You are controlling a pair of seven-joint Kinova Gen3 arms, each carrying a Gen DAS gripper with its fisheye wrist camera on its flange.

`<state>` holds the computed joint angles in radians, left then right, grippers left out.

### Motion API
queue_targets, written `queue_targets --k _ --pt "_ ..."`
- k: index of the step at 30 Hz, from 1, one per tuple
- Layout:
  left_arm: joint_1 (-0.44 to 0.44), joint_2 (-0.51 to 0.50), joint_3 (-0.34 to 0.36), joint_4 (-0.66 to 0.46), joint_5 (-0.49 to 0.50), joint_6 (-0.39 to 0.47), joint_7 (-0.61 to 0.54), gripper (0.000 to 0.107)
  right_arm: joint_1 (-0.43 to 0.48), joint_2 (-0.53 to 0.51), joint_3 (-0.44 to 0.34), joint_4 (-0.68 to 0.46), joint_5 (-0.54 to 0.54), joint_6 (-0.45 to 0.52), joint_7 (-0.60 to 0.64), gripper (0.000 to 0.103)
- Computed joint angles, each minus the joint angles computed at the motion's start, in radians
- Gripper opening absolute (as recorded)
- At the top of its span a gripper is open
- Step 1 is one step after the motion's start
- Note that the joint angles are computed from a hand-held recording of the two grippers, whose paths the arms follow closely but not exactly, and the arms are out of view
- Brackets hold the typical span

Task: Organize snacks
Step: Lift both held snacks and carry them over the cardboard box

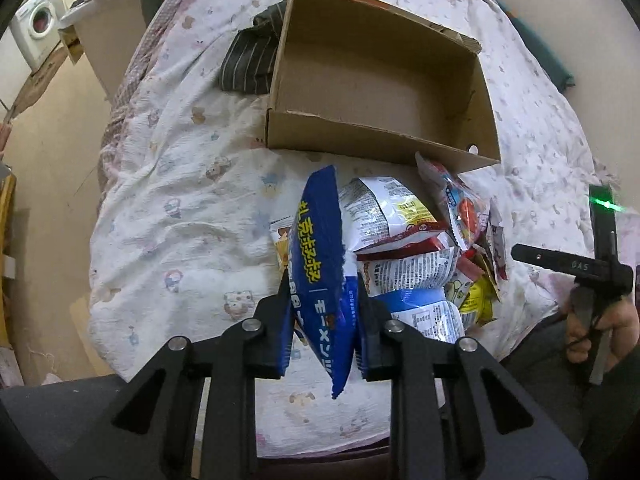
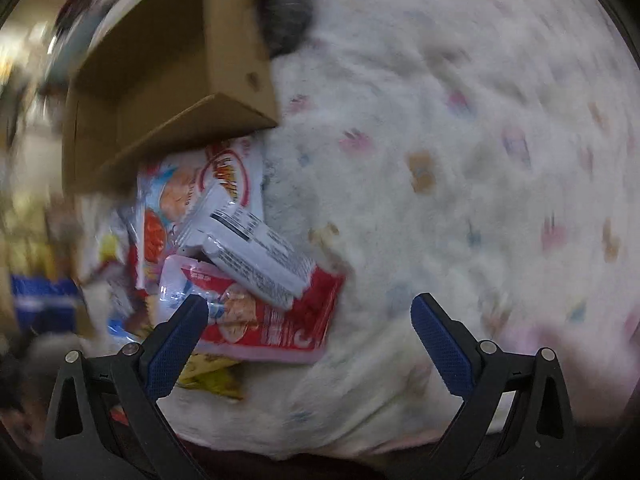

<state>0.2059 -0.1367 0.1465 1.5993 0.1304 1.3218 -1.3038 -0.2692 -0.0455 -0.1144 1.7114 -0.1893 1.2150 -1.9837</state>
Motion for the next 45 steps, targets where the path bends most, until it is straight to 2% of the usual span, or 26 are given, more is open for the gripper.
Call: queue_targets --k 2,3,4,8,11,16,17,18,20,23,26,30,33,38,45 --pt "0.004 0.002 0.002 0.013 0.003 -0.015 -0.002 0.021 -0.023 0.035 -0.019 -0.042 0.044 0.023 0.060 0.099" --pt "0.004 0.000 -0.002 0.018 0.010 -0.015 -0.010 0.021 -0.035 0.055 -0.026 -0.060 0.065 0.034 0.094 0.088" --pt "0.004 -0.001 -0.003 0.020 0.016 -0.014 -0.013 0.021 -0.041 0.070 -0.028 -0.072 0.075 0.042 0.115 0.083" --pt "0.007 0.003 0.001 0.026 0.013 -0.024 -0.017 0.021 -0.034 0.118 -0.013 -0.078 0.037 0.047 0.198 0.068" --pt "0.009 0.004 0.001 0.028 0.019 -0.029 -0.015 0.021 -0.024 0.131 -0.005 -0.072 0.017 0.029 0.221 0.062" --pt "0.002 0.000 -0.012 0.038 0.046 -0.045 -0.011 0.021 -0.017 0.144 -0.002 -0.088 0.001 0.023 0.254 0.061" --pt "0.001 0.004 -0.012 0.039 0.047 -0.047 -0.012 0.021 -0.026 0.144 -0.008 -0.088 0.003 0.016 0.242 0.056" --pt "0.002 0.007 -0.005 0.037 0.036 -0.049 -0.004 0.021 -0.031 0.148 -0.012 -0.092 -0.002 0.012 0.244 0.041" --pt "0.007 0.007 0.007 0.037 0.015 -0.057 0.009 0.021 -0.042 0.157 -0.018 -0.102 0.004 0.002 0.245 0.034" --pt "0.013 -0.004 0.016 0.045 -0.010 -0.073 0.022 0.021 -0.055 0.136 -0.024 -0.090 -0.004 -0.027 0.240 0.030" --pt "0.011 -0.022 0.012 0.064 -0.022 -0.092 0.037 0.021 -0.061 0.105 -0.014 -0.087 -0.001 -0.021 0.213 0.019" --pt "-0.005 -0.029 0.009 0.075 -0.048 -0.103 0.066 0.021 -0.040 0.011 -0.013 -0.065 -0.031 -0.060 0.214 0.017" --pt "-0.009 -0.037 0.013 0.080 -0.069 -0.118 0.082 0.021 -0.041 -0.042 -0.023 -0.058 -0.005 -0.071 0.182 0.016" --pt "-0.009 -0.054 0.028 0.080 -0.101 -0.135 0.113 0.021 -0.018 -0.119 0.010 -0.051 -0.054 -0.086 0.193 0.016" --pt "0.003 -0.049 0.042 -0.009 -0.120 -0.125 0.110 0.021 0.000 -0.165 0.034 -0.056 -0.146 -0.168 0.194 0.016"
